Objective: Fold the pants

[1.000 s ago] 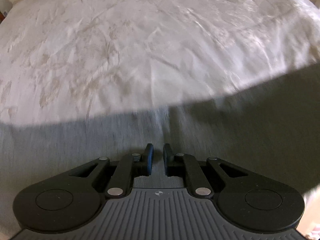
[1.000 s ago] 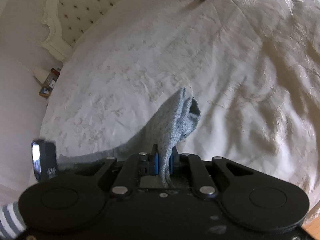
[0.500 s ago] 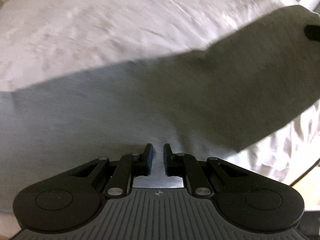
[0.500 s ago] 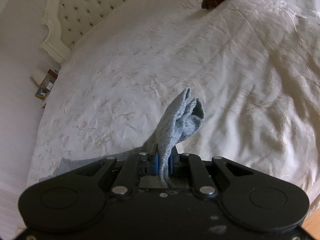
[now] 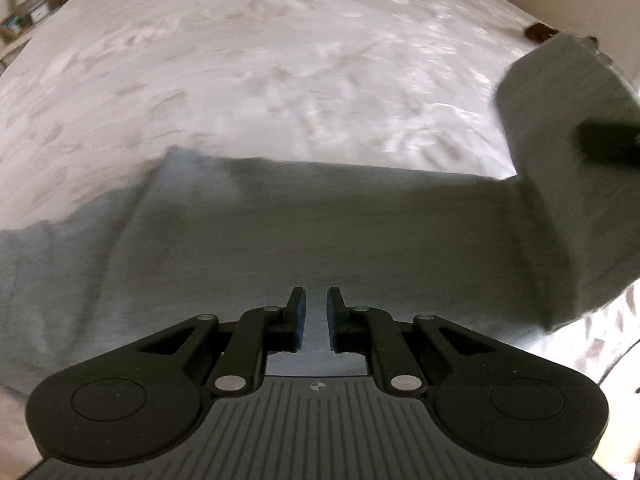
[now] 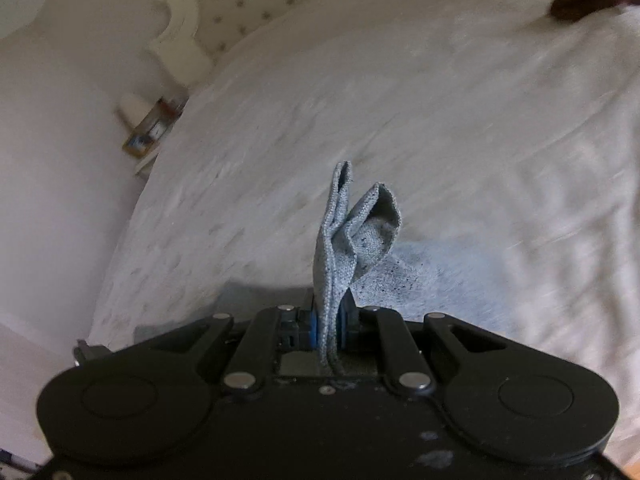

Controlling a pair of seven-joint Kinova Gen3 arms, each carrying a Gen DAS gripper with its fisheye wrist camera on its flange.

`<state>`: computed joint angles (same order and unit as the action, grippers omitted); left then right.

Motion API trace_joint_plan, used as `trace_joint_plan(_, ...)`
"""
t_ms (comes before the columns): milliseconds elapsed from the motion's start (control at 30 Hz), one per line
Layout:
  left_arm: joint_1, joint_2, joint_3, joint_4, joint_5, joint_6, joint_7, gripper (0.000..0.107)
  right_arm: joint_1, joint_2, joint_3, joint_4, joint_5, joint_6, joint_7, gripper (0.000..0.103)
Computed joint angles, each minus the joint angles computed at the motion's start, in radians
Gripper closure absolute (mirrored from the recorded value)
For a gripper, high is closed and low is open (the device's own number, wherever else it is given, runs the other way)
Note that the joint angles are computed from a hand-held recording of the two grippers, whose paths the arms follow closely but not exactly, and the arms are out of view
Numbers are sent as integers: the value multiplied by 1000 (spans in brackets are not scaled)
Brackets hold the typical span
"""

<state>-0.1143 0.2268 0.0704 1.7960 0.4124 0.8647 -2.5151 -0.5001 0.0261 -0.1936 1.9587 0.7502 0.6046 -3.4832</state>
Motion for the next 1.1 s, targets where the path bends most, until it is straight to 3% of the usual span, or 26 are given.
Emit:
trace_joint_plan(67,-25,28,-9,-36,2,21,-19,96,-64,93,48,-59,10,-36,-18,91)
trace_joint_plan(167,-61,68,-14,-91,-1,62,-43,96,-154,232,117,-173,-48,-45,70,91)
trace_joint_plan(300,-98,105,-10,-140,3,87,-74,96,-119,398,25,-336,-91,75,167,88)
trace_joint_plan(333,-109,109,-9,-148,6,95,-86,96,-124,428,27,-361,-109,88,183,81)
trace_joint_plan(400,-124,114,-6,-161,15,103,-100,96,-120,446,31,-368,-137,64,213,73)
trace_joint_plan(467,-145,113,-5,-171,32,118,-116,96,-137,421,61,-331,-140,3,215,58)
trace_joint_plan(567,-147,120,-4,-185,52,128,-103,96,-236,362,159,-272,-59,-45,140,45)
trace_joint_plan(700,-136,104,7,-165,87,102,-98,96,-292,293,229,-207,-21,12,57,48)
trace_joint_plan(767,-109,99,7,-156,74,88,-75,96,-248,283,200,-199,-67,75,87,78)
trace_joint_plan(833,-90,100,10,-156,64,96,-51,96,-186,291,170,-193,-130,97,154,86)
trace_joint_plan(967,-51,86,19,-121,35,66,-49,96,-124,327,163,-169,-201,55,249,86)
trace_joint_plan(1100,-18,75,17,-93,12,35,-11,96,41,386,6,-168,-253,-74,411,86)
